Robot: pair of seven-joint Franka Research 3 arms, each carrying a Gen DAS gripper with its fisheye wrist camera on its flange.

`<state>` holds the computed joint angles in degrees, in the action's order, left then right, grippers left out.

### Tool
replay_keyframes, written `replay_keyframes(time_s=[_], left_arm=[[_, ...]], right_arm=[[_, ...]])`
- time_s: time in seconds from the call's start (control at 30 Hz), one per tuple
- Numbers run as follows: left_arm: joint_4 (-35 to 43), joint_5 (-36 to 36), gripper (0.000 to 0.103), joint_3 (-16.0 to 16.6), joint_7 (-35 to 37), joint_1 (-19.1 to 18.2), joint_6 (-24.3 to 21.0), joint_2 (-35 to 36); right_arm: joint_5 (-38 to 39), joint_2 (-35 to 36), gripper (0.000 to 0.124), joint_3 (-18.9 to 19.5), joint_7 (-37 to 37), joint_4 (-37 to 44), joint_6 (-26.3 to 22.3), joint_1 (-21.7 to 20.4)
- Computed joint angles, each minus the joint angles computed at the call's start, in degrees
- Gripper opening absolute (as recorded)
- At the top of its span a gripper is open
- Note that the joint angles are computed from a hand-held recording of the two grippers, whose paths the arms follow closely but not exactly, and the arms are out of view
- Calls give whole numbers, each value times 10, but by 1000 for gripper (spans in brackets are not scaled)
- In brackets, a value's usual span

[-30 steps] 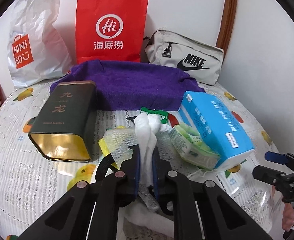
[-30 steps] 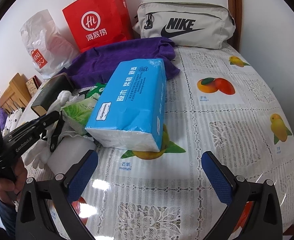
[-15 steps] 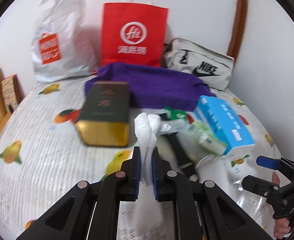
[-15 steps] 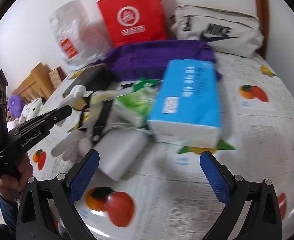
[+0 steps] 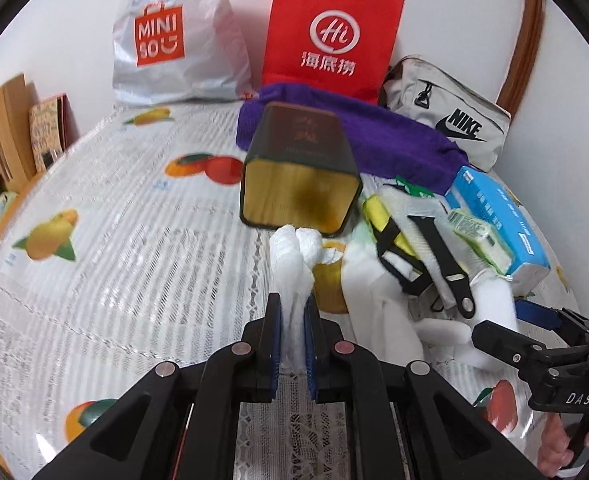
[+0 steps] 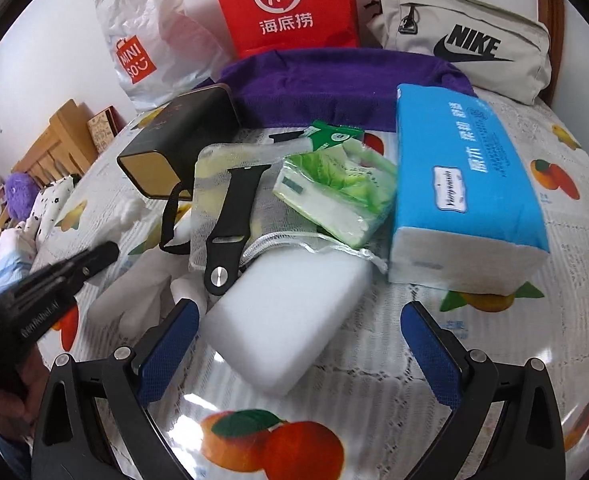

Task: Organize soft objects
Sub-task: 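Lift the white cloth with the left gripper while the right gripper grasps the white sponge, then carry the white cloth and white sponge in both grippers over the purple towel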

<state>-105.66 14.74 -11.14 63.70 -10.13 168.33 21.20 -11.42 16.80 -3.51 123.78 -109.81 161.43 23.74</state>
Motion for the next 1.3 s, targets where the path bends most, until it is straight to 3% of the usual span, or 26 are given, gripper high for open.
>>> replay_keyframes(time_s=[0.1,0.17,0.2,0.23,0.4,0.57,0.7,0.83,0.93,1.3], left_arm=[[13,-27,10,-20,18,17,-13,15],[12,-27,10,-16,19,14,-10,16],[12,-27,10,-15,19,13,-10,16],[12,-27,10,-14,19,12,-10,16],[11,-19,10,-5,12,4,-7,15],[17,-9,10,0,4,-1,-10,18],[17,-12,10,-6,9,5,-11,18],[18,-16,10,-9,14,6,-19,15],[14,-24,10,-15,22,10,-19,9],[7,11,10,12,-13,-12,-20,-26]], right_arm=[[-2,10,99,0,-3,14,-19,0],[7,7,89,5,-18,10,-20,-7],[4,4,76,5,-24,10,-34,-7],[-5,0,74,1,-25,9,-48,-5],[-34,-29,74,3,-14,-24,-68,-10],[-37,-32,73,11,-8,-38,-34,-21],[18,-41,50,35,-69,-48,-14,-40],[-37,-57,49,11,-26,-61,-8,-18],[-34,-76,48,18,-31,-82,4,-26],[-88,-145,48,38,-10,-135,15,-63]])
